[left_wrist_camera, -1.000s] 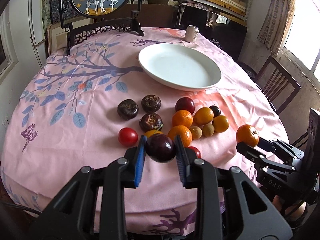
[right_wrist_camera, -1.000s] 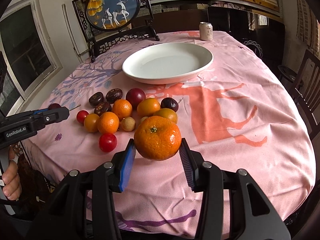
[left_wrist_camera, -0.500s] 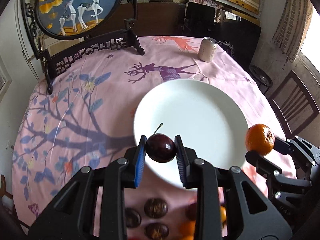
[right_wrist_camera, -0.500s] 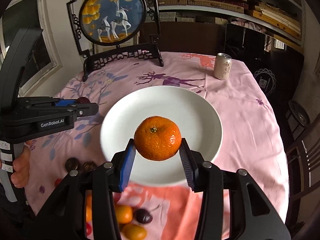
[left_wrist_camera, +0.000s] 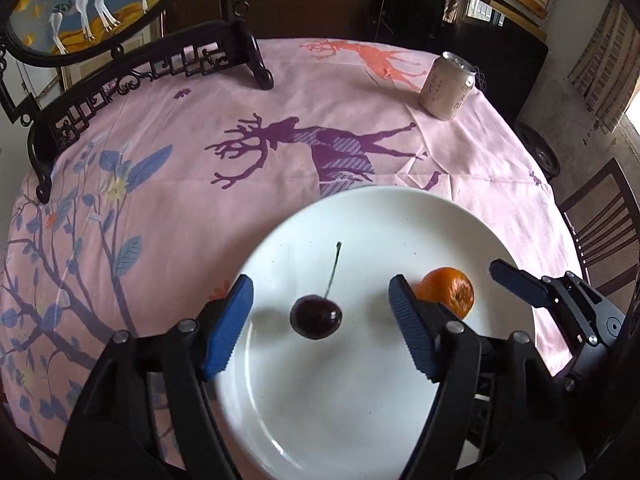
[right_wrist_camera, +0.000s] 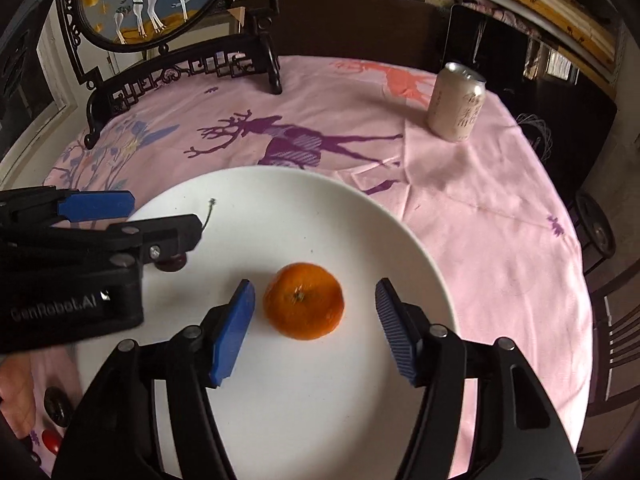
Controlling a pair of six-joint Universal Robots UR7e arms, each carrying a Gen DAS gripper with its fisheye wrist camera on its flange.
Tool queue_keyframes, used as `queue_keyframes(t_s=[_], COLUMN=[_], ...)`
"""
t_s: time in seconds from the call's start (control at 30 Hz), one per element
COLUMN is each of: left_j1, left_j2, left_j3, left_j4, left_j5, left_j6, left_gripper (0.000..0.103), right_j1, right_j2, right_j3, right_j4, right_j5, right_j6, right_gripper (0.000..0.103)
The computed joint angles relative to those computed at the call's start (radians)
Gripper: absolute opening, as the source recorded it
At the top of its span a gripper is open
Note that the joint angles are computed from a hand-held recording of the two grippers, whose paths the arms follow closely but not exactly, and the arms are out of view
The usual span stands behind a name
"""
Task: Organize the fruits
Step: 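Carry both fruits over the white plate and open both tools to release, then grasp an orange with the right tool while the left tool grasps another orange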
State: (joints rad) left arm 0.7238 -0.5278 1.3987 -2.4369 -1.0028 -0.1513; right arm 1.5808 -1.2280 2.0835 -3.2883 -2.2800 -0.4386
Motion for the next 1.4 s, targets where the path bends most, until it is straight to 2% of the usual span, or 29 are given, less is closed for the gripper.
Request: queue_keyframes(t_s=[0.13, 0.2, 0.23, 0.3, 0.37, 0.5, 0.7, 0.77, 0.87, 0.93, 0.97, 1.07, 1.13, 1.2, 1.27, 1.33, 1.4], left_j1=[-0.038, -0.068, -0.083, -0.109, -0.126, -0.148, -0.172, -0.166, -0.161, -0.16, -0.157, -0.164, -0.176, -0.182, -0.185, -0.191, -0.19], left_j2=[-0.146, -0.234, -0.278, -0.365, -0.441, -0.556, -0.655, -0.679, -0.709, -0.728, -0.738, -0.757, -0.753, -0.744, -0.731, -0.715, -0.699], left_j3=[0.186, 0.315, 0.384, 0.525, 0.648, 0.816, 0.943, 0.969, 1.002, 1.016, 1.019, 1.031, 1.037, 1.036, 1.035, 1.035, 1.029], left_j4=[-0.132, -0.2, -0.237, -0.31, -0.371, -0.419, -0.408, -0.395, -0.367, -0.34, -0.329, -0.313, -0.31, -0.303, -0.297, -0.292, -0.281], left_j5=[0.003, 0.029, 0.04, 0.053, 0.047, 0.064, 0.12, 0.114, 0.112, 0.103, 0.087, 0.05, 0.05, 0.038, 0.025, 0.023, 0.02], left_j6=[0.035, 0.049, 0.05, 0.033, 0.007, -0.067, -0.099, -0.109, -0.117, -0.13, -0.133, -0.137, -0.136, -0.139, -0.143, -0.152, -0.167], left_gripper=[0.072, 0.074, 0.079, 0.083, 0.083, 0.083, 0.084, 0.084, 0.084, 0.084, 0.084, 0.084, 0.084, 0.084, 0.084, 0.084, 0.084], right_j1=[0.065, 0.104, 0.125, 0.167, 0.214, 0.336, 0.428, 0.42, 0.371, 0.337, 0.317, 0.269, 0.243, 0.215, 0.176, 0.164, 0.159], right_j2=[-0.125, -0.203, -0.234, -0.272, -0.254, -0.139, -0.086, -0.066, -0.033, -0.014, -0.02, -0.006, 0.011, 0.035, 0.035, 0.047, 0.008], right_j3=[0.125, 0.214, 0.261, 0.367, 0.458, 0.532, 0.555, 0.564, 0.597, 0.608, 0.614, 0.612, 0.604, 0.586, 0.578, 0.573, 0.59], right_j4=[-0.019, -0.01, -0.012, -0.074, -0.201, -0.415, -0.439, -0.439, -0.478, -0.483, -0.462, -0.462, -0.482, -0.499, -0.499, -0.523, -0.494], right_j5=[-0.015, -0.021, -0.027, -0.035, -0.048, -0.201, -0.3, -0.313, -0.272, -0.241, -0.212, -0.159, -0.131, -0.124, -0.087, -0.082, -0.049], right_j6=[0.032, 0.103, 0.143, 0.205, 0.227, 0.255, 0.293, 0.307, 0.309, 0.304, 0.306, 0.297, 0.273, 0.246, 0.226, 0.208, 0.241], right_gripper=[0.065, 0.072, 0.074, 0.09, 0.092, 0.092, 0.092, 0.093, 0.092, 0.073, 0.059, 0.052, 0.049, 0.039, 0.037, 0.036, 0.036])
